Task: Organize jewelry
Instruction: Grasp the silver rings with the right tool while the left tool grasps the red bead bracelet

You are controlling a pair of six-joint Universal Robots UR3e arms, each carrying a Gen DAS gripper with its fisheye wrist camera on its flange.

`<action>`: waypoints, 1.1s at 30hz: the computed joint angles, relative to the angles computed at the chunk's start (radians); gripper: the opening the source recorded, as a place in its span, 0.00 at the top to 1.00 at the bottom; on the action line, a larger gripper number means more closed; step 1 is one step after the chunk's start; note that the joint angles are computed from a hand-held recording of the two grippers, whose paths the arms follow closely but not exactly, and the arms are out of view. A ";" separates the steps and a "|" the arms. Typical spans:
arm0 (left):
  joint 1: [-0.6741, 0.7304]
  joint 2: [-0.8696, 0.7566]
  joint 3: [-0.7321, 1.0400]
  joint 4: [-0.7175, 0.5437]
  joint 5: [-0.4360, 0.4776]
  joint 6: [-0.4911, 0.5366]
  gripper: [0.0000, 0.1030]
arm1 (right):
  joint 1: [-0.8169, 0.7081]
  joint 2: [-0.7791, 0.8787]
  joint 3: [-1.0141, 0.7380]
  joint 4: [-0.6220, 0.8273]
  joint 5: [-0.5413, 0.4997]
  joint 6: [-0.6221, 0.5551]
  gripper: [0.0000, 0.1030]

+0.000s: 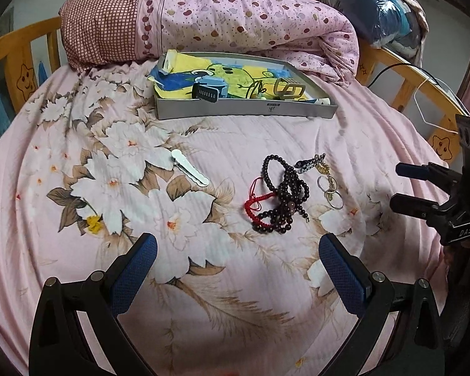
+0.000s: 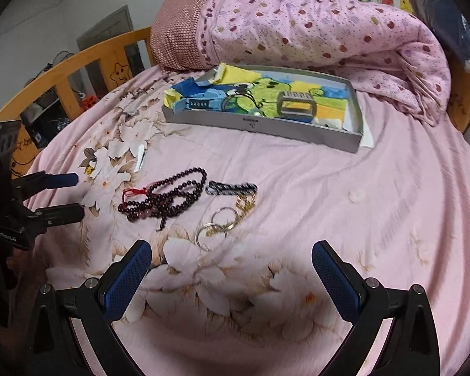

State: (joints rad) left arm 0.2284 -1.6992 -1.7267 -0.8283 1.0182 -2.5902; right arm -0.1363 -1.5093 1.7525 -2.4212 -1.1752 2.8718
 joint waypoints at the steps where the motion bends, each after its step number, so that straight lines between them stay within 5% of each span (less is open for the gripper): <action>1: -0.004 -0.013 0.013 -0.005 0.001 -0.006 0.02 | 0.001 0.011 -0.006 -0.008 0.006 -0.006 0.00; 6: -0.017 -0.059 0.059 -0.018 -0.016 -0.026 0.03 | 0.005 0.065 -0.025 -0.052 0.035 -0.027 0.03; 10: -0.026 -0.092 0.091 -0.016 -0.028 -0.046 0.04 | -0.003 0.105 -0.047 -0.054 0.060 -0.030 0.16; 17: -0.045 -0.168 0.176 -0.065 -0.025 -0.077 0.36 | 0.000 0.165 -0.078 -0.067 0.090 -0.049 0.49; 24: -0.059 -0.241 0.275 -0.140 -0.019 -0.087 0.62 | 0.023 0.239 -0.132 -0.075 0.082 -0.063 0.62; 33: -0.088 -0.292 0.335 -0.159 0.039 -0.095 0.74 | 0.052 0.308 -0.185 -0.052 0.018 -0.060 0.81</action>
